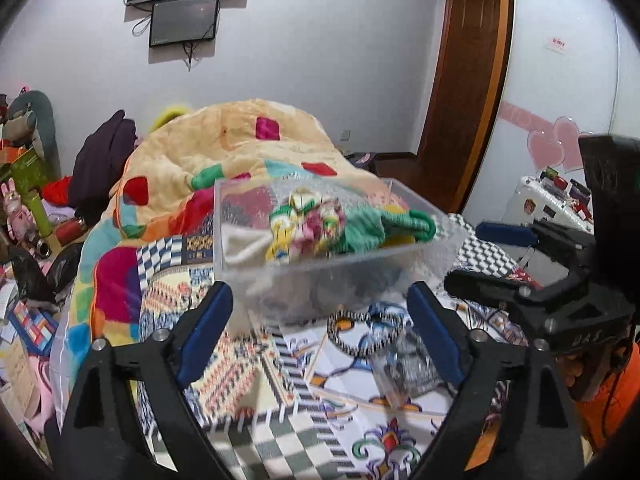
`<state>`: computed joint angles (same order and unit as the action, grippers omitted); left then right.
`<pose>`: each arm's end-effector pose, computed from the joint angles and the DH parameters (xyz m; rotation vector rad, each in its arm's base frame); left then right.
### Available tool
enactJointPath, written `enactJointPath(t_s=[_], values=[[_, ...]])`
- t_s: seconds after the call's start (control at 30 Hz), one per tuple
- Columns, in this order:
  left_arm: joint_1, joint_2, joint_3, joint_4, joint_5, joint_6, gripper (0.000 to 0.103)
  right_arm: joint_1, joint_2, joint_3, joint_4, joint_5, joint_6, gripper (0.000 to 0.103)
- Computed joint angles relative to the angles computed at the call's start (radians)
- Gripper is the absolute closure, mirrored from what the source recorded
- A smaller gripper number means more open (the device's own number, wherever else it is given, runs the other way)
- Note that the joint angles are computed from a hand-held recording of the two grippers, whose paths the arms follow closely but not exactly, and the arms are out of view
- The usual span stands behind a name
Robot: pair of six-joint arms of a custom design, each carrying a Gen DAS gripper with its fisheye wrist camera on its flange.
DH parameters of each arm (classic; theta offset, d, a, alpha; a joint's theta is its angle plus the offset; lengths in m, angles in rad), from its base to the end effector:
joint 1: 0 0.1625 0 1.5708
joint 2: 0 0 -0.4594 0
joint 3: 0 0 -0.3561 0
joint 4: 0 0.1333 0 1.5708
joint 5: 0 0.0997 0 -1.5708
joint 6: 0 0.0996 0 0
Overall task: Organize soft objects
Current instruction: 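Grasp the beaded bracelet with the left tool while the right tool grasps the bagged silver scrubber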
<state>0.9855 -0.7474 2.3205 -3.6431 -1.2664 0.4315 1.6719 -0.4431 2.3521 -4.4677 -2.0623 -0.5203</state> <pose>-0.1232 -0.4812 0.0830 1.2613 2.4871 -0.7411 0.1288 -0.4142 0.0584 0.4005 -2.2462 1.0729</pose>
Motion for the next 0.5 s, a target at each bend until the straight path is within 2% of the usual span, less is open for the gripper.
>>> enactJointPath(t_s=[0.13, 0.23, 0.37, 0.43, 0.5], values=[[0.008, 0.002, 0.020, 0.030, 0.024, -0.014, 0.012, -0.028, 0.028, 0.011, 0.034, -0.001, 0.034, 0.012], [0.015, 0.011, 0.030, 0.040, 0.040, -0.021, 0.012, -0.057, 0.036, 0.024, 0.073, 0.028, 0.072, 0.012], [0.026, 0.021, 0.020, 0.077, 0.030, -0.031, 0.013, -0.080, 0.027, 0.025, 0.154, 0.054, 0.101, 0.012], [0.028, 0.025, 0.007, 0.107, 0.011, -0.028, 0.024, -0.081, 0.031, 0.020, 0.162, 0.043, 0.094, 0.013], [0.026, 0.030, -0.004, 0.132, 0.002, -0.027, 0.029, -0.088, 0.037, 0.026, 0.155, 0.047, 0.092, 0.013]])
